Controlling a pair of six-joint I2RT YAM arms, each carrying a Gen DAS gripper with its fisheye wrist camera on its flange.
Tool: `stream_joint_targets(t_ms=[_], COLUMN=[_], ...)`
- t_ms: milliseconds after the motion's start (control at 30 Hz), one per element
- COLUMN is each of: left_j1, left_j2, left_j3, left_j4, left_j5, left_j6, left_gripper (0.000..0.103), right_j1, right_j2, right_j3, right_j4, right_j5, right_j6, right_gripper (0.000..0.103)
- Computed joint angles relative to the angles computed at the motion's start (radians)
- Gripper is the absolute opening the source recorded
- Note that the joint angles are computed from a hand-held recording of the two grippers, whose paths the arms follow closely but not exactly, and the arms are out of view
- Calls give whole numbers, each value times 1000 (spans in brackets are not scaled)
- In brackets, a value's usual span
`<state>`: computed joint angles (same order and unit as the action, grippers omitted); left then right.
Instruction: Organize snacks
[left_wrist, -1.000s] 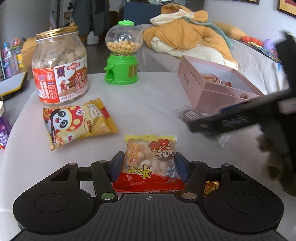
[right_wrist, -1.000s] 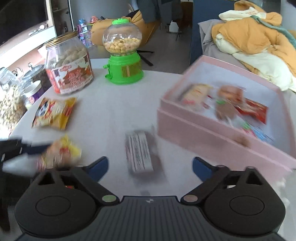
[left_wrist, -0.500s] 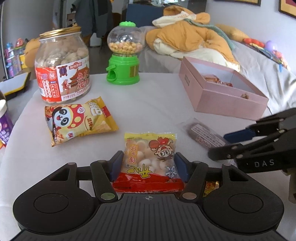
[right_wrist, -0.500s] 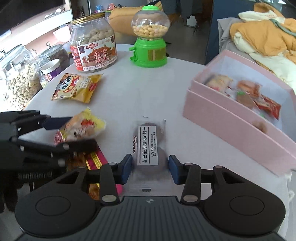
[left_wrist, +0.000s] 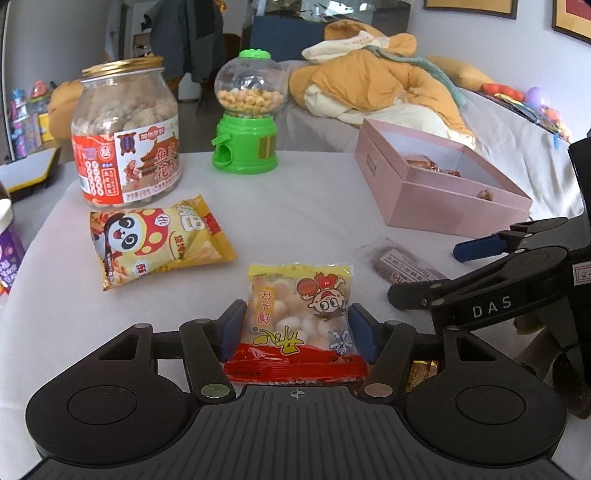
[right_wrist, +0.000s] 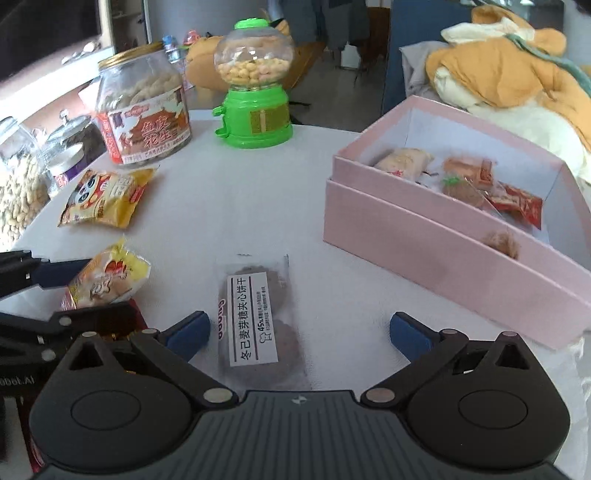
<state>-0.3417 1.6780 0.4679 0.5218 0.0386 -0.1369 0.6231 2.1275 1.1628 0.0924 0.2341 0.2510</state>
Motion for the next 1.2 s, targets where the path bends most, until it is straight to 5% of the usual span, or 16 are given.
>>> stream_joint_targets(t_ms=[233, 333, 400, 433, 767, 900, 1067, 1200], left_j1=[8, 16, 21, 19, -75, -101, -100, -73], left_j2=[-11, -19, -26, -29, -242, -268, -11, 260], left_j3=[-34, -47, -38, -35, 8, 177, 541, 816], left_j4=[41, 51, 26, 16, -133, -144, -228, -491], left_j5=[13, 26, 36, 32, -12, 38, 46, 127], left_j6=[-15, -21, -8, -9, 12, 25, -161, -226], left_gripper=[66, 66, 66, 65, 57, 57, 58, 58], right_j1=[16, 57, 73, 75, 18, -16, -60, -85], right_j2=[-13, -25, -43, -46, -206, -344, -480, -512], right_j3=[48, 17, 13, 24, -145, -269, -378, -428], right_j4=[-112, -72, -82, -103, -62, -13, 27, 40], right_j5=[-41, 6, -13, -27, -52, -33, -20, -7], right_j6=[45, 16, -7, -10, 52, 52, 45, 41], right_gripper=[102, 78, 45, 42, 41, 39, 31, 32])
